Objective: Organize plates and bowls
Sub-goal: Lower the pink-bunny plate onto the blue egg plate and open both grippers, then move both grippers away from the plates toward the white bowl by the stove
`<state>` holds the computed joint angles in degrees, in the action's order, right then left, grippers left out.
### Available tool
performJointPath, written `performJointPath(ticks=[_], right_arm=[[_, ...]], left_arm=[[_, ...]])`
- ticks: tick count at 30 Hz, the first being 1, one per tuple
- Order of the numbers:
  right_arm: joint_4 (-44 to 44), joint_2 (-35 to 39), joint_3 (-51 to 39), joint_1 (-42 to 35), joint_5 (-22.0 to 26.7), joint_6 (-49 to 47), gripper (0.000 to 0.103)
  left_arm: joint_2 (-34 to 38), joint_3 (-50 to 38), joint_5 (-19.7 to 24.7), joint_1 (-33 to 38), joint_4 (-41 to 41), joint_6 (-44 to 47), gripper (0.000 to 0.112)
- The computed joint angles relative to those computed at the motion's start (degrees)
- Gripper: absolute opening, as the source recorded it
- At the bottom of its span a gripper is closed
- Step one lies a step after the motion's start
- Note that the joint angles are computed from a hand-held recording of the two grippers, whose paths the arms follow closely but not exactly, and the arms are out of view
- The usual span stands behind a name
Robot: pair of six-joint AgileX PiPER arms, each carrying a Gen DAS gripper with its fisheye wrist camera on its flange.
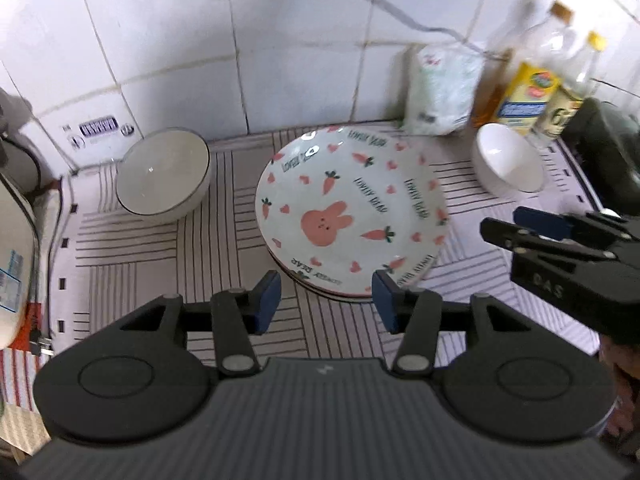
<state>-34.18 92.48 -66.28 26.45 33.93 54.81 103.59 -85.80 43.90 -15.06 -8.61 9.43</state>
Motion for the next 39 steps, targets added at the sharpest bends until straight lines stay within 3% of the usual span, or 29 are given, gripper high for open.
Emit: performJointPath(ticks=[9, 12, 15, 19, 22, 28, 31, 35, 39], right_arm=[[2.69, -8.97, 2.15, 3.58, 10.03, -1.15, 0.052], [2.44, -12.03, 2.91, 5.37, 13.58, -1.52, 0.061], [2.69, -15.07, 4.01, 6.47, 16.34, -0.67, 0.068], [0.93, -18.72, 5.62, 8.56, 20.20, 0.69, 0.087], [0.41, -21.14, 6.70, 9.39, 22.40, 0.68, 0.089], [0.30, -25.96, 10.10, 9.37, 25.70, -0.15, 0.094], [0.71, -28.50, 12.98, 7.37, 25.06, -2.36, 0.094], [2.03, -32.19, 16.73, 4.07, 23.40, -8.70, 0.094], [2.53, -38.65, 23.11, -0.27, 17.48, -14.60, 0.094]], left_arm=[[-9.48, 5.91, 3.10, -1.52, 0.28, 0.14, 0.058], [-11.30, 6.78, 4.37, -2.78, 0.97, -0.43, 0.063], [-13.38, 8.03, 4.67, -4.60, 1.35, -0.80, 0.075], [-14.96, 9.03, 4.89, -7.19, 2.15, -2.46, 0.091], [-15.32, 9.30, 5.07, -9.42, 2.92, -4.10, 0.096], [-13.81, 8.21, 5.35, -15.99, 7.96, -10.71, 0.095], [-13.25, 7.10, 5.63, -17.73, 4.47, -10.18, 0.093], [-11.34, 4.91, 5.08, -22.65, 6.78, -16.04, 0.093], [-8.07, 1.62, 4.85, -26.39, 8.69, -22.57, 0.094]])
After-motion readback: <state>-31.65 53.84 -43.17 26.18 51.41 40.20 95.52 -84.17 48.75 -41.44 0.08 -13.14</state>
